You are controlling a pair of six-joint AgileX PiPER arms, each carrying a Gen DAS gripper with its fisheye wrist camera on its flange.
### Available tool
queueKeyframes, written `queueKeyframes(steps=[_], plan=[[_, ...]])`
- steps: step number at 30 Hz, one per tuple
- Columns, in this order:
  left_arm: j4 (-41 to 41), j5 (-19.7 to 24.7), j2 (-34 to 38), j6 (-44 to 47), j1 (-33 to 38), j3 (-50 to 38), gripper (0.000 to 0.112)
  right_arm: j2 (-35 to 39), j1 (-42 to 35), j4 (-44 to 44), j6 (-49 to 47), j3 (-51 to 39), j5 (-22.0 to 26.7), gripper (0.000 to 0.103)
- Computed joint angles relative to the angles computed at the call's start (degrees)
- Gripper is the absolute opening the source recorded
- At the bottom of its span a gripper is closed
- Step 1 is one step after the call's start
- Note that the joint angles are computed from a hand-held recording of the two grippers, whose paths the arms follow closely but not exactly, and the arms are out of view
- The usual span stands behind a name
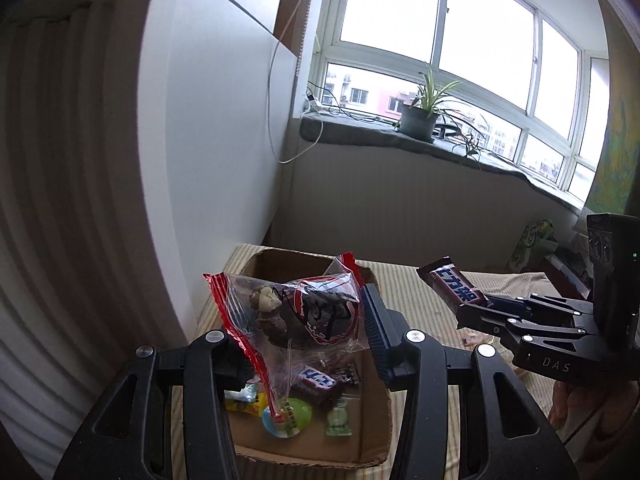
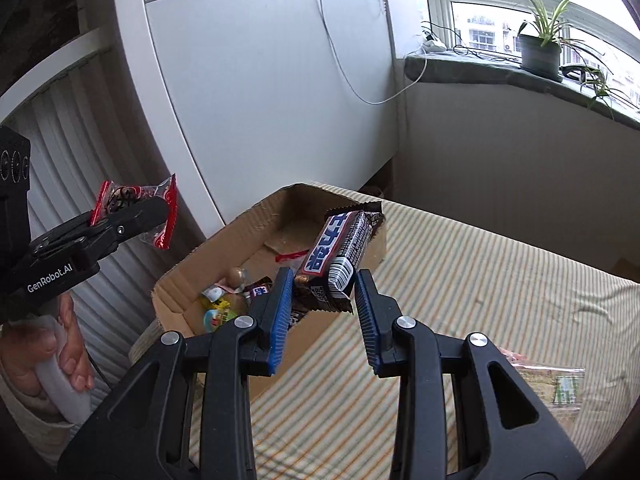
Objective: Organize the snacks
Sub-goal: 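Lift and carry both held snacks over the cardboard box, then open left tool to drop the red-edged packet while right tool releases the chocolate bar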
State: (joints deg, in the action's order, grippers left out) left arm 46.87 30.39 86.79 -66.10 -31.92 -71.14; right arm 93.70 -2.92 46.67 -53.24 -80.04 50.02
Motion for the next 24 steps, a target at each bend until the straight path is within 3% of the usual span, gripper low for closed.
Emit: queueKeyframes(steps=[9, 19, 21, 22, 24], plan=[[0.55, -0.59, -1.41, -0.8, 0.65, 1.32, 0.045, -1.26, 3.65, -1.79, 1.36, 0.46, -0.53, 0.033], [-4.26, -3.77, -0.61, 2.86, 4.23, 3.25, 0.047, 4.91, 8.53, -4.72, 4.35, -4.79, -1.34, 0.033], [-4.12, -3.68, -0.02, 2.7, 4.69, 3.64, 0.063, 5.85, 9.93, -6.59, 5.03, -4.44, -3.46, 0.041], [-2.31, -3.54, 0.04, 0.8, 4.59, 4.24, 0.076, 5.75, 10.35, -7.25, 5.31, -3.56, -4.87, 0.044], [1.85, -3.2, -0.12, -3.55, 4.27, 5.6, 0.079, 6.13, 10.32, -7.4, 5.59, -2.91, -5.23, 0.047]])
